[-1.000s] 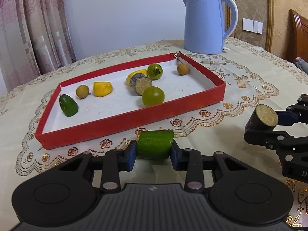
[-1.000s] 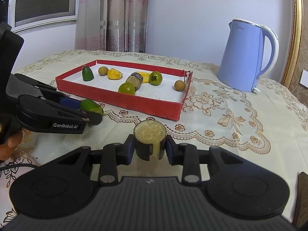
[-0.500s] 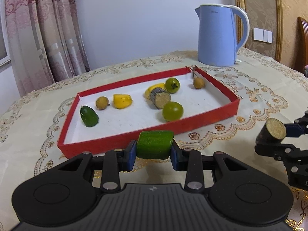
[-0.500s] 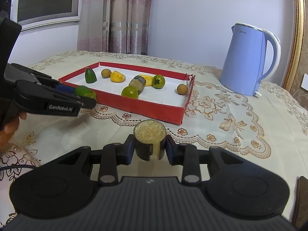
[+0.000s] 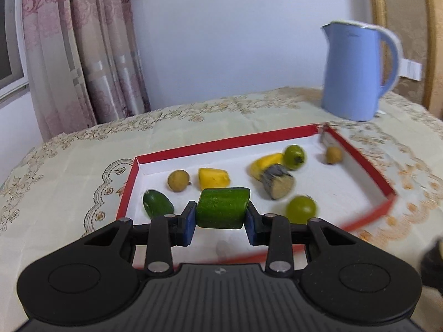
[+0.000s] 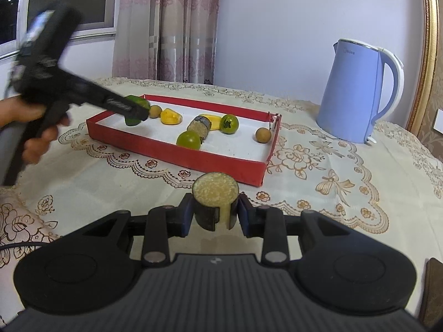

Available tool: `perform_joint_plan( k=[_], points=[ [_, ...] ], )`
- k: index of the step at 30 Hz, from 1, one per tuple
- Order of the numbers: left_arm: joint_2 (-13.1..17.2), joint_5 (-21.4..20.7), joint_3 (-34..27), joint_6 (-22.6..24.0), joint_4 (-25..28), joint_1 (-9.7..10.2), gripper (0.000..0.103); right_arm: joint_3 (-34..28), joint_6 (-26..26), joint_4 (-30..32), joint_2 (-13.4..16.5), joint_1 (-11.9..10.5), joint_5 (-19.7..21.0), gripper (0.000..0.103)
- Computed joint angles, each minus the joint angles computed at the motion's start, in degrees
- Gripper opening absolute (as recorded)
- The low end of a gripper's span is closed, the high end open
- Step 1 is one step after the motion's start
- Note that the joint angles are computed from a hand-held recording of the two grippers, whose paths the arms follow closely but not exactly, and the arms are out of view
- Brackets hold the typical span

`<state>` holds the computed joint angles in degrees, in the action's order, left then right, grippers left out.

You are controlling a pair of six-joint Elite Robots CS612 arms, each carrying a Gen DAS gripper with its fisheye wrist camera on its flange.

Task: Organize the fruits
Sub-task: 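Carry the cucumber chunk into the tray with the left tool and release it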

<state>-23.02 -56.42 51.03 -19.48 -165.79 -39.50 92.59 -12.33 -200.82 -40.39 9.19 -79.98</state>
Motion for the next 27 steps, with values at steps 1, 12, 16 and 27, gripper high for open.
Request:
perform_joint_plan(
  k=[1, 12, 16, 27],
  points=[
    [0.73, 0.17, -1.64, -0.34, 1.96, 0.26, 0.035, -0.02, 0.02, 0.0, -0.02, 0.0, -0.01, 0.031],
    [6.93, 1.52, -14.0, -2.8, 13.95, 1.46, 0.036, -0.96, 0.17, 0.21, -0.04, -0.07, -0.05, 0.031],
    [7.22, 2.54, -14.59, -4.83, 15.0, 1.46, 0.07, -1.47, -0.19, 0.46, 0.19, 0.01, 0.04, 0.031],
    [1.89, 8.17, -3.58, -8.54, 7.04, 0.32, 0.085, -5.71, -0.6, 1.62, 1.71, -0.28, 0.93, 0.031]
  ],
)
